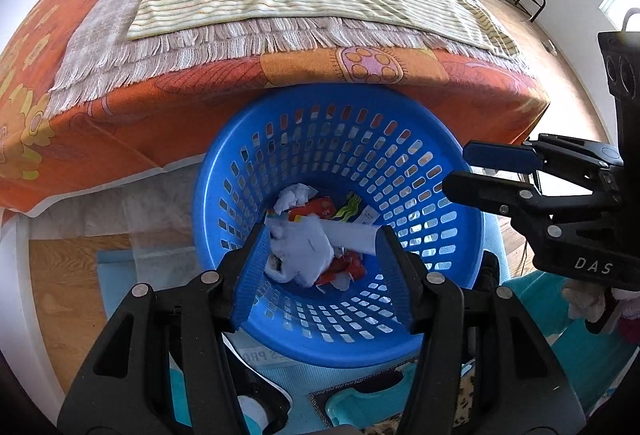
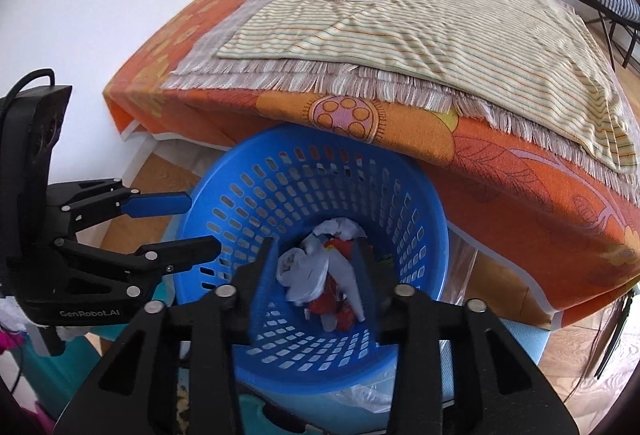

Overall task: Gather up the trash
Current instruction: 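Open both tools to drop the bag and hair tie into the basket, then move both open tools back to the white band and light-blue tube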

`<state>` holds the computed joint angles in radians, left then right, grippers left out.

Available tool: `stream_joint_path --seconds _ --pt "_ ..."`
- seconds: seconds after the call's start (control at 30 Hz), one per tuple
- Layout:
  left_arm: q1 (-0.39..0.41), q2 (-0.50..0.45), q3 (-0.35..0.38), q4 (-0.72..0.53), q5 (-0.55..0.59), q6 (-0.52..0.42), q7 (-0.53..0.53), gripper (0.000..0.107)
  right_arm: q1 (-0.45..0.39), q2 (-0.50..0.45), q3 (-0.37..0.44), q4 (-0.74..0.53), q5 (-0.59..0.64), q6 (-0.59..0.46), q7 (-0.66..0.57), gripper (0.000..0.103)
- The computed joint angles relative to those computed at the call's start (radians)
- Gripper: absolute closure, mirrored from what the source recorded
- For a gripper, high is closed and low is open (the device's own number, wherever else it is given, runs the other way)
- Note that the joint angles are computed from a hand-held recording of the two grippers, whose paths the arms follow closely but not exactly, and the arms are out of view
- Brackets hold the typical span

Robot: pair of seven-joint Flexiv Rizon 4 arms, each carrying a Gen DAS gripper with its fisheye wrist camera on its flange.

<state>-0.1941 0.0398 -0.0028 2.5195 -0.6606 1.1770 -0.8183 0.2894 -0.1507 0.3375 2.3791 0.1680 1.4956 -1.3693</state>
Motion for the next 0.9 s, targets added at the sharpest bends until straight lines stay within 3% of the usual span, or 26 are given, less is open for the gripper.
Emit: stream_joint_path --seconds 0.47,0.53,0.6,0.73,0.8,0.9 --pt "-0.005 0.001 -0.003 -0.013 -0.021 0.014 0.004 0.050 0.001 0.004 -0.035 -0.013 -0.047 -0.071 0.069 0.060" --pt "-0.004 0.002 -0.002 -0.022 -0.026 0.008 0.000 0.050 0.003 0.012 -0.046 -0.017 -0.054 -0.082 0.078 0.055" --pt "-0.003 0.002 -0.002 -0.038 -0.030 -0.002 -0.001 0.050 0.017 0.025 -0.075 -0.010 -0.106 -0.082 0.118 0.044" --pt "0.000 -0.008 -0.007 -0.089 -0.048 -0.005 0.004 0.050 0.023 0.051 -0.117 -0.009 -0.207 -0.086 0.179 0.039" --pt "0.003 -0.018 -0.009 -0.118 -0.060 -0.012 0.004 0.050 0.024 0.060 -0.147 -0.014 -0.296 -0.102 0.221 0.031" --pt "0.015 -0.043 -0.015 -0.176 -0.041 -0.009 -0.010 0.050 0.015 0.064 -0.183 -0.021 -0.431 -0.117 0.276 0.030"
